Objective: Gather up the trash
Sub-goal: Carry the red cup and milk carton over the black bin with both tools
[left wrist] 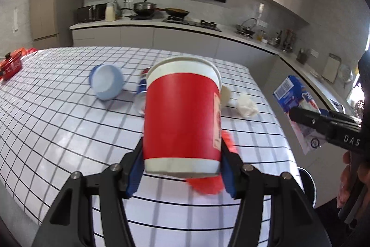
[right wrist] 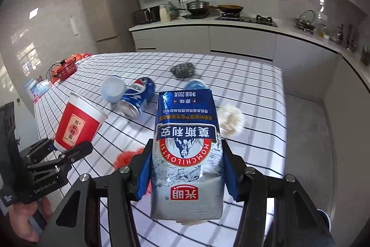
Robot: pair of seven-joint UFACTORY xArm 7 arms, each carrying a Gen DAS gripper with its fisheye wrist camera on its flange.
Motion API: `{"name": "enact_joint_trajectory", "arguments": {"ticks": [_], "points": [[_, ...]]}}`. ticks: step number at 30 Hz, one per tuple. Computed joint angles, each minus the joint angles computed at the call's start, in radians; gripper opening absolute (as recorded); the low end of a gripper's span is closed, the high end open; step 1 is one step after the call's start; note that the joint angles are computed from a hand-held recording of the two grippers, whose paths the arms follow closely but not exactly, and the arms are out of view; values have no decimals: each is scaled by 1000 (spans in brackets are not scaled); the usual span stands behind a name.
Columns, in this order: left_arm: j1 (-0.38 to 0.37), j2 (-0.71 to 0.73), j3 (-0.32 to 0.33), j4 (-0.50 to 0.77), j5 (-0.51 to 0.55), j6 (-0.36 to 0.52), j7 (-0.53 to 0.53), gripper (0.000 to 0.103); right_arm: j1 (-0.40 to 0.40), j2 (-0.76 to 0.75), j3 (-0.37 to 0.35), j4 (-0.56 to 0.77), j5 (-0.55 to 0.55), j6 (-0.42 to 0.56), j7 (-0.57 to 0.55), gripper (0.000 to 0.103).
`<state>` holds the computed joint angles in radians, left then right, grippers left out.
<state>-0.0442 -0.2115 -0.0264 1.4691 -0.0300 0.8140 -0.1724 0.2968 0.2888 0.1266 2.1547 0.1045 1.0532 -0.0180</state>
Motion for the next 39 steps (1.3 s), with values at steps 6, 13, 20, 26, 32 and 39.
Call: {"name": "enact_joint_trajectory", "arguments": {"ticks": [6, 13, 20, 26, 32, 39], "points": [[-45, -13, -46, 1, 9, 0, -17, 58, -82, -184, -27, -234, 56, -42, -43, 55], [-110, 6, -97, 27, 30, 7, -49, 58, -158, -348, -74, -428, 103, -48, -93, 55], [-183, 68, -139, 91, 49, 19, -76, 58, -223, -475, -140, -563, 135, -41, -156, 55], [-250, 129, -168, 137, 67, 23, -95, 58, -278, -542, -197, -640, 147, -24, -201, 55], [-325, 222, -193, 225, 89, 45, -109, 58, -322, -582, -252, -695, 169, 1, -273, 55], [-413, 334, -194, 316, 121, 75, -147, 58, -379, -559, -312, -707, 215, 40, -374, 55]]}}
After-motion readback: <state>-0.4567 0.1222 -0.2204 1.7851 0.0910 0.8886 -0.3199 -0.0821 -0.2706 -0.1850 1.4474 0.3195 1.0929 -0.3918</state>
